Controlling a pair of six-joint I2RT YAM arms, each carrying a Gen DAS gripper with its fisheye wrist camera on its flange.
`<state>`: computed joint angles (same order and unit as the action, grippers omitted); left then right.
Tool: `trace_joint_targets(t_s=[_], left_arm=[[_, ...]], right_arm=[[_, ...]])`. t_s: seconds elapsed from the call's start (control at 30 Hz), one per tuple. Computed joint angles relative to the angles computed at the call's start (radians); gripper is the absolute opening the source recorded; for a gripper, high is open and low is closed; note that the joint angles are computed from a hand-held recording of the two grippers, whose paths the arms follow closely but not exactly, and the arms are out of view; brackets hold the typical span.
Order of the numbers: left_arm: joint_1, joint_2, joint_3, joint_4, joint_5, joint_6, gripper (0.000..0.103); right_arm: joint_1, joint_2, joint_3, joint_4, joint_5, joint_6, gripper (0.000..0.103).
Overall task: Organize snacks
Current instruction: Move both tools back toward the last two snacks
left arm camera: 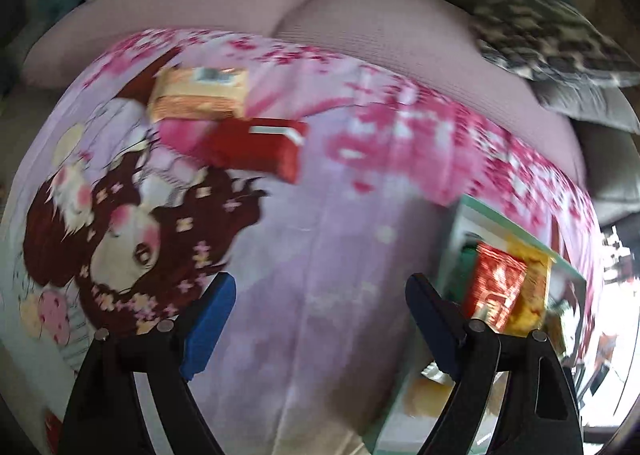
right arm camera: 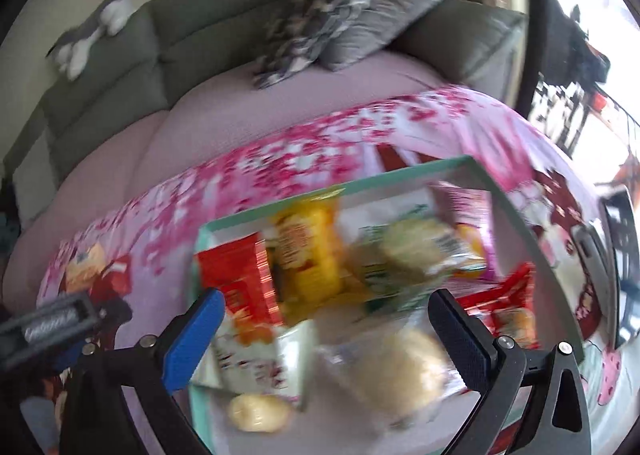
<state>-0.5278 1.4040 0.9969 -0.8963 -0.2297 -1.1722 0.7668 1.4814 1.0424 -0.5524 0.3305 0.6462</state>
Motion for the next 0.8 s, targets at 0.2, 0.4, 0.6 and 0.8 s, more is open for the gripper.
trace_joint_targets(t_s=[0.2, 0.4, 0.6, 0.8], left_arm=[[0.017, -0.09, -0.072, -0.057, -0.039, -0.046, 0.087], [0.052, -0.161, -0.142, -0.075, -0.025, -0.037, 0.088], [0.038, -0.25, -0.176, -0.133, -0.067, -0.045, 0.088], [0.1, -0.288, -0.188, -0.16, -0.098, 0.051, 0.088]], right_arm=[[0.078, 0.059, 0.048, 0.0, 0.008, -0.01, 0.103], [0.113, 0.093, 0.085, -0.032, 0.037, -0.008, 0.103], [0.125, 0.113, 0.106, -0.047, 0.042, -0.02, 0.103], [0.146, 0.115, 0.108, -0.044, 0.041, -0.017, 0.103]])
